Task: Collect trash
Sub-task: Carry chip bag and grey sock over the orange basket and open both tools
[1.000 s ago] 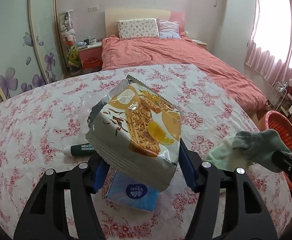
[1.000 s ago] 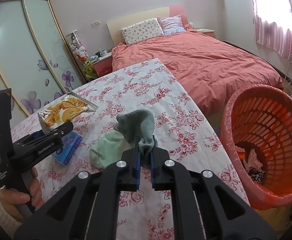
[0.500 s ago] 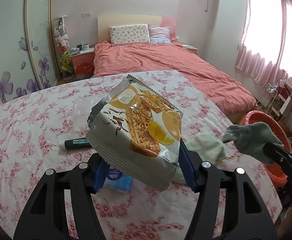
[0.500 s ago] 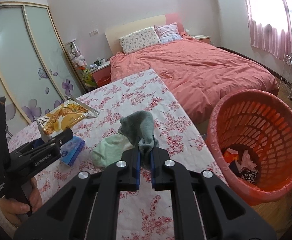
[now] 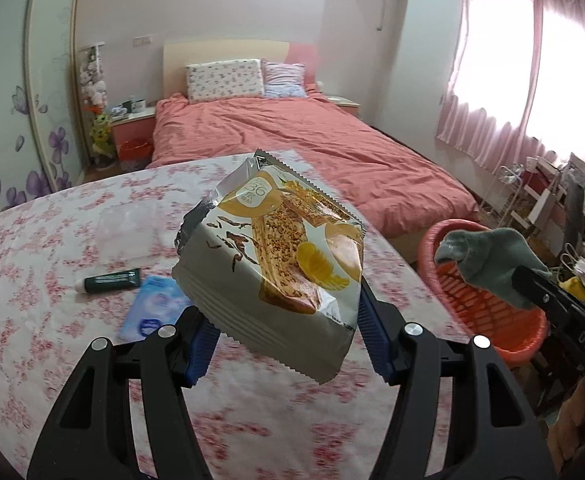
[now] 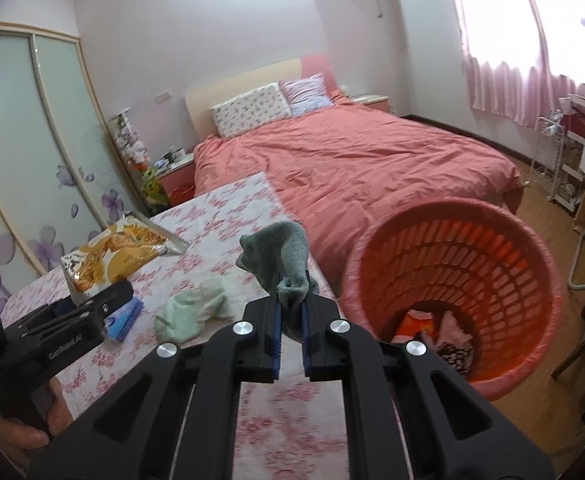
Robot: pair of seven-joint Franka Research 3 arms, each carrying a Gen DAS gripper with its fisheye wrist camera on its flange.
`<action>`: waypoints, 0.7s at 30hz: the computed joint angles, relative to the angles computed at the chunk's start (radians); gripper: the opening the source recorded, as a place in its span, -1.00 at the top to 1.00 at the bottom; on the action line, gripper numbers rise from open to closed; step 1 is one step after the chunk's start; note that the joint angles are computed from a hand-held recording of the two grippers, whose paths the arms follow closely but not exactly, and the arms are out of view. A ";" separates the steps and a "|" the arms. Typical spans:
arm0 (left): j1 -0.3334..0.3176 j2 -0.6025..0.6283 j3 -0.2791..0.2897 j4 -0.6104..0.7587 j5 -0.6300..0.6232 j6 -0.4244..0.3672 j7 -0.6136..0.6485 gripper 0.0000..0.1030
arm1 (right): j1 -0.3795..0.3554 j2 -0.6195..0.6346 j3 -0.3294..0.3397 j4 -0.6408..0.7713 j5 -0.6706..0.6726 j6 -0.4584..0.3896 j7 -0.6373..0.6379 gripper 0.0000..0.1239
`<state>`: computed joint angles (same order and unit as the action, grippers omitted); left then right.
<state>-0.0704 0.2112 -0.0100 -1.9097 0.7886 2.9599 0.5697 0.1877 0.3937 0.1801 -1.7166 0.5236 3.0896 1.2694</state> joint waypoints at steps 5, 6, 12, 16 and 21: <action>-0.009 0.014 -0.017 0.016 -0.026 0.026 0.038 -0.20 | 0.018 -0.025 -0.057 -0.045 -0.026 0.067 0.050 0.86; -0.015 0.015 -0.017 0.016 -0.027 0.031 0.040 -0.20 | 0.022 -0.029 -0.070 -0.053 -0.033 0.078 0.065 0.86; -0.031 0.057 -0.045 0.061 -0.103 0.053 0.122 -0.20 | 0.068 -0.036 -0.182 -0.087 -0.095 0.109 0.180 0.86; -0.035 0.089 -0.072 0.088 -0.187 0.068 0.200 -0.20 | 0.056 -0.030 -0.201 -0.097 -0.122 0.121 0.226 0.86; -0.043 0.135 -0.105 0.128 -0.290 0.082 0.299 -0.20 | -0.002 -0.010 -0.167 -0.087 -0.129 0.135 0.242 0.86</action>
